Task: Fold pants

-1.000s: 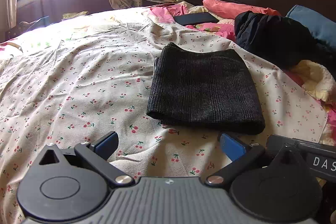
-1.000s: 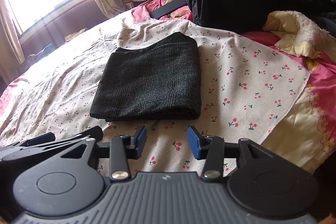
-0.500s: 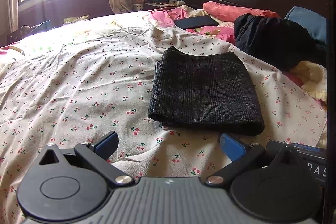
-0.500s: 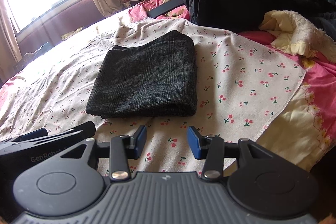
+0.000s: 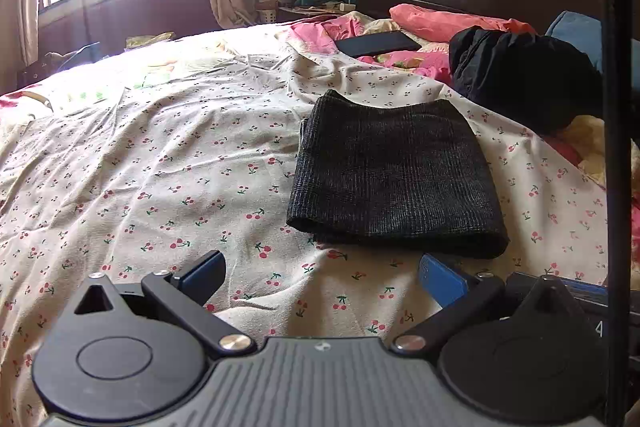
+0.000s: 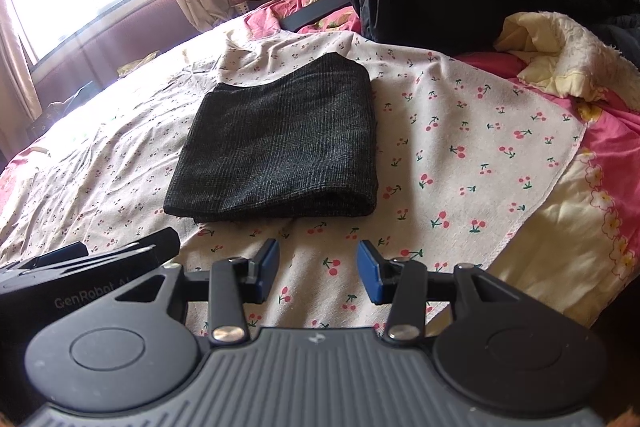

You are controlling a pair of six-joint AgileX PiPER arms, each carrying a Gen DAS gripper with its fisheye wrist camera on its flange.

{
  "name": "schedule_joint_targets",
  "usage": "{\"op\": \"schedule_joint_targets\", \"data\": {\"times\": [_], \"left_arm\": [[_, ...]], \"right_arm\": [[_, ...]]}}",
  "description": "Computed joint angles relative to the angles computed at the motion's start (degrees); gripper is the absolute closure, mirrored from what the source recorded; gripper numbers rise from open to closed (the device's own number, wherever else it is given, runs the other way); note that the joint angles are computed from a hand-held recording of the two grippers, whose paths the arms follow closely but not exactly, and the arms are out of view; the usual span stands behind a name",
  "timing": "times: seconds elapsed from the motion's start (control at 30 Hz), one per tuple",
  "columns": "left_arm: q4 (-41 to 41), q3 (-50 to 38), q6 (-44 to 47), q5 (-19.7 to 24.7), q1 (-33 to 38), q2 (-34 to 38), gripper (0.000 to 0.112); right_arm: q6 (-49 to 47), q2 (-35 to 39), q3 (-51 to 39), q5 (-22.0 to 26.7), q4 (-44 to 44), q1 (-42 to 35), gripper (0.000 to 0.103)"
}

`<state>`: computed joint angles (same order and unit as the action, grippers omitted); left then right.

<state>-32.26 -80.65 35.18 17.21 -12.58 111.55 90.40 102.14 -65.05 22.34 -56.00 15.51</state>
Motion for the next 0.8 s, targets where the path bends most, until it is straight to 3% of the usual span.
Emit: {"op": "schedule_joint_targets", "data": {"times": [0.6,0.8], "left_arm": [[0.3,-0.3,-1.4,0.3,0.8,0.3,0.009],[-3.2,-0.5,3.3,1.7,2.0,0.5,0.009]], "right_arm": [[5.9,-1.4,1.6,0.5,-4.6,-0.4,0.058],[8.1,-2.2,2.5,0.3,-5.6,-1.8,0.058]]}}
